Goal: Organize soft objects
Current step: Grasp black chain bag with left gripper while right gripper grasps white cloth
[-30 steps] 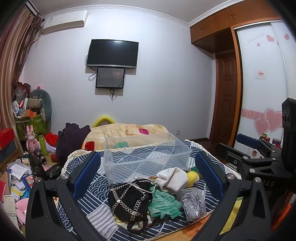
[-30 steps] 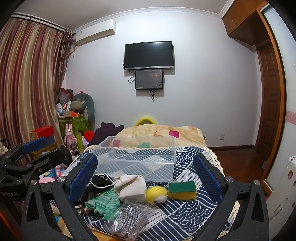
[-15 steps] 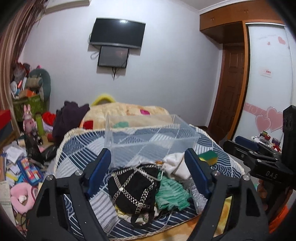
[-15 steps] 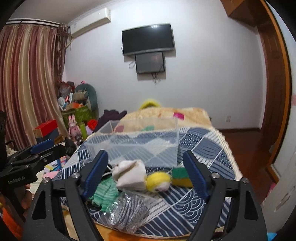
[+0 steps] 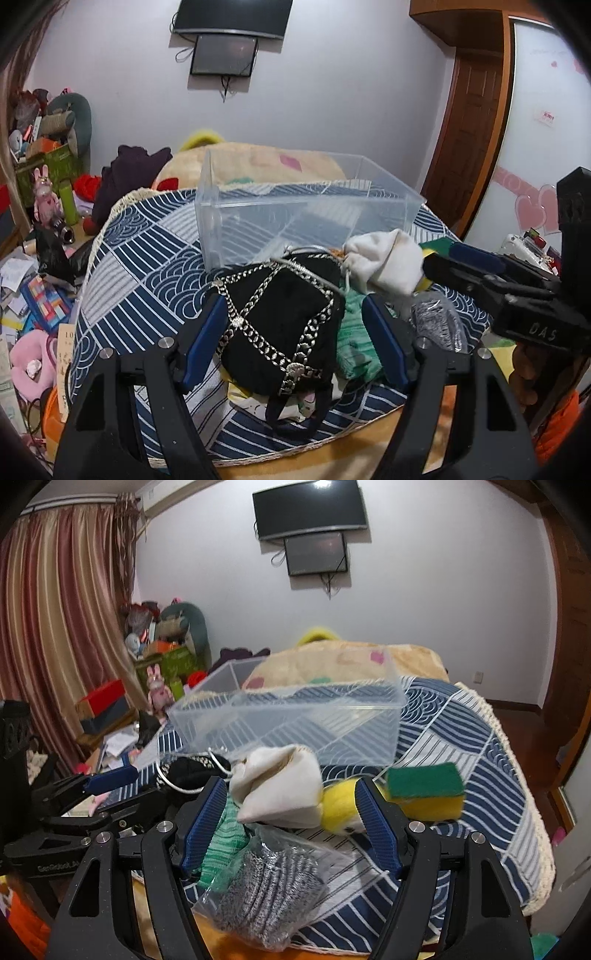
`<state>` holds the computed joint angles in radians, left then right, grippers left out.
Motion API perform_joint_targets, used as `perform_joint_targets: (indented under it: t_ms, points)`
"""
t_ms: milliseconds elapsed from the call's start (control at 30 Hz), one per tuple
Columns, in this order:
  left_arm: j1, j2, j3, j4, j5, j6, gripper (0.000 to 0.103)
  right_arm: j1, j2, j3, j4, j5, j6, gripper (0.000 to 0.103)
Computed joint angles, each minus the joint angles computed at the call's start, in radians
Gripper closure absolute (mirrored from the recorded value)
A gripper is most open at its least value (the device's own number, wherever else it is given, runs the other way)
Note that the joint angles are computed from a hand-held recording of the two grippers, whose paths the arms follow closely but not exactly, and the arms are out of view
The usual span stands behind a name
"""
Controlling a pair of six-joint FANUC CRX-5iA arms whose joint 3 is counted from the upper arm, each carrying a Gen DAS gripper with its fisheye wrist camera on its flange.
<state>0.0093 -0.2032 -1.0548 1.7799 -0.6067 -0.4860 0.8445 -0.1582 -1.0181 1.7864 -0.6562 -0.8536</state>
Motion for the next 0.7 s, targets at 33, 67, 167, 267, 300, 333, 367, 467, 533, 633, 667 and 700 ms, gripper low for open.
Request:
perform_joint_targets:
  t_ms: [33,67,167,267,300,333,367,467,533,633,667,700]
  points:
    - [0.003,0.012,0.005,-0.013,-0.002,0.008,0.030,-0.009,0.011,0.008,-0.003,0.017,0.013,0.035]
    - [0.011,0.023,0.011,-0.032,-0.010,0.017,0.034,-0.019,0.019,0.012,0.003,0.029,0.016,0.035]
    - [0.009,0.052,0.028,-0.071,-0.001,0.049,0.043,-0.014,0.048,0.034,-0.038,0.025,0.060,0.037]
    - [0.019,0.081,0.044,-0.092,-0.018,0.077,0.049,-0.006,0.062,0.050,-0.076,0.011,0.108,0.037]
    - [0.028,0.090,0.050,-0.104,-0.031,0.089,0.050,-0.006,0.071,0.058,-0.082,0.008,0.120,0.037]
    - [0.034,0.096,0.055,-0.112,-0.037,0.096,0.054,-0.004,0.077,0.064,-0.093,0.005,0.134,0.037]
    - [0.036,0.101,0.058,-0.114,-0.039,0.099,0.059,0.002,0.083,0.070,-0.105,-0.004,0.149,0.037]
    - [0.052,0.117,0.068,-0.125,-0.055,0.112,0.074,0.002,0.105,0.089,-0.115,-0.013,0.180,0.042]
    - [0.060,0.123,0.070,-0.124,-0.061,0.116,0.080,-0.008,0.109,0.095,-0.107,0.004,0.189,0.056]
    - [0.075,0.129,0.075,-0.131,-0.072,0.123,0.087,-0.037,0.109,0.099,-0.086,0.051,0.191,0.074]
    - [0.078,0.127,0.074,-0.129,-0.073,0.120,0.088,-0.049,0.107,0.098,-0.074,0.070,0.184,0.079]
    - [0.082,0.123,0.072,-0.128,-0.075,0.117,0.088,-0.066,0.103,0.094,-0.057,0.098,0.173,0.086]
